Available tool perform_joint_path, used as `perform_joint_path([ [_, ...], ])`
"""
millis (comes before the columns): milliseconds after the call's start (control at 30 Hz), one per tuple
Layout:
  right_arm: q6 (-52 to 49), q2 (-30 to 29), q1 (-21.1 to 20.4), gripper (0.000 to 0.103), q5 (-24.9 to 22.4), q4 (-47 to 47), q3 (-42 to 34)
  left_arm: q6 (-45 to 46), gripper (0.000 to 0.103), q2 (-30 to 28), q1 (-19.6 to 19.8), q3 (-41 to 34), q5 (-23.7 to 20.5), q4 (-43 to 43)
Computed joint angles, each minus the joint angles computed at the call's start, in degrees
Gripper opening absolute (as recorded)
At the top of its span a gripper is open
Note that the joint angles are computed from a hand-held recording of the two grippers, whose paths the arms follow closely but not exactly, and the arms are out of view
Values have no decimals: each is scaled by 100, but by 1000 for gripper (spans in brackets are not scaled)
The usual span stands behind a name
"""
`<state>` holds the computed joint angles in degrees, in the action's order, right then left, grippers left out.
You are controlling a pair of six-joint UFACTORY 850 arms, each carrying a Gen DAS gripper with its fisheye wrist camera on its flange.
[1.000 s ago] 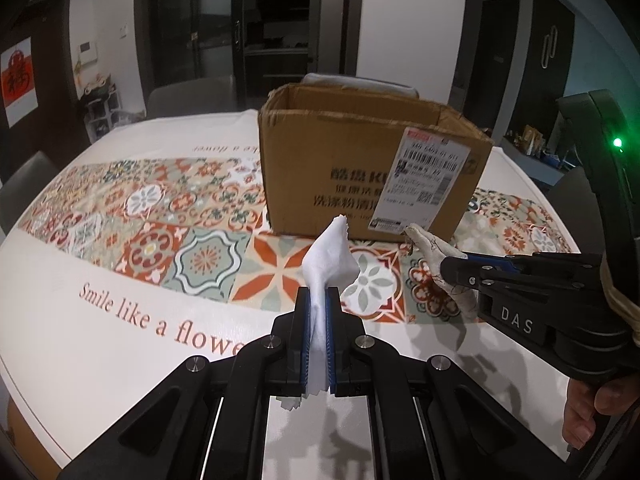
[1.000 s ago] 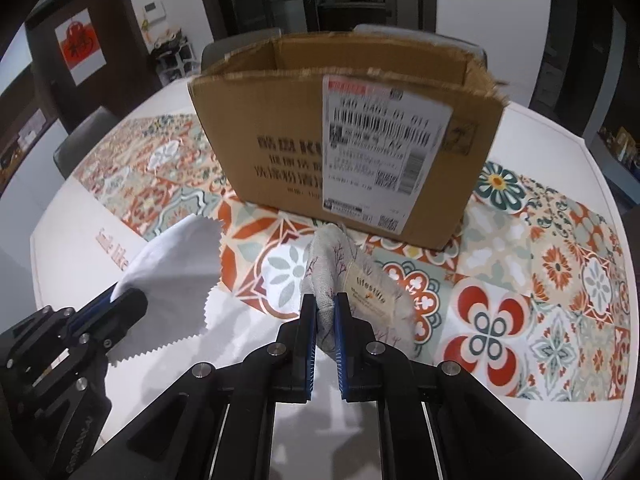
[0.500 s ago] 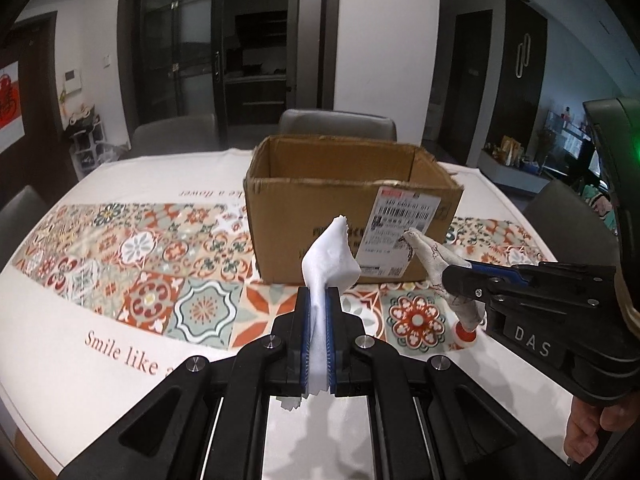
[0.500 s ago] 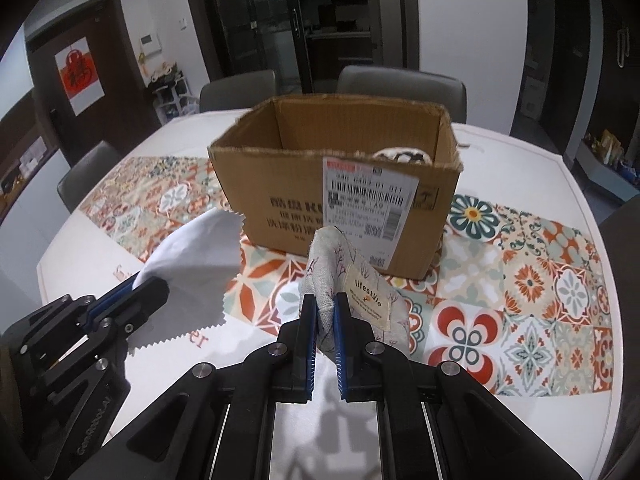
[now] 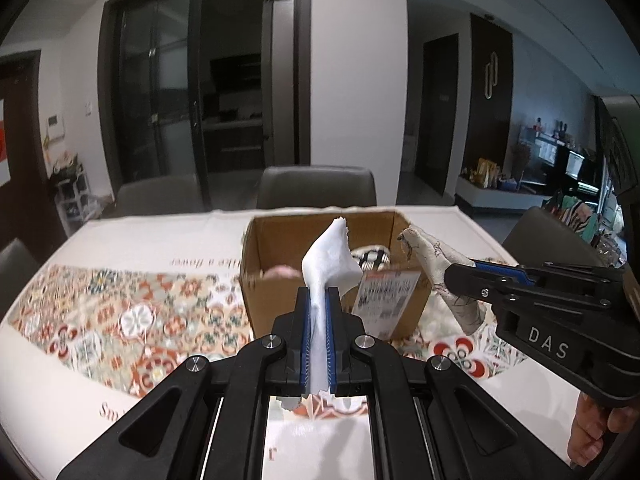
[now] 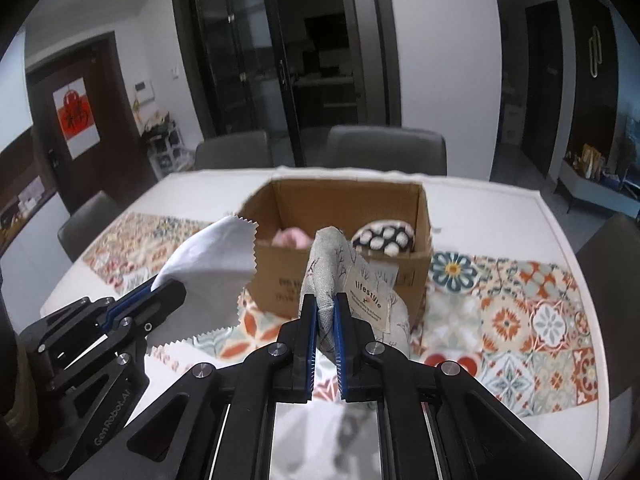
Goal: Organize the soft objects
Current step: 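Lift and carry the white cloth and beige pouch over the cardboard box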
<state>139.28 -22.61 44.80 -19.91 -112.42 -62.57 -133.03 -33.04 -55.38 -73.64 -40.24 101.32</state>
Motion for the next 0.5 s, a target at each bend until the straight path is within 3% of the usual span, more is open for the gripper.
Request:
perform_joint_path([
  [500,254,3,48,10,-534,-398,-393,-58,9,168,330,-136,-81,784],
])
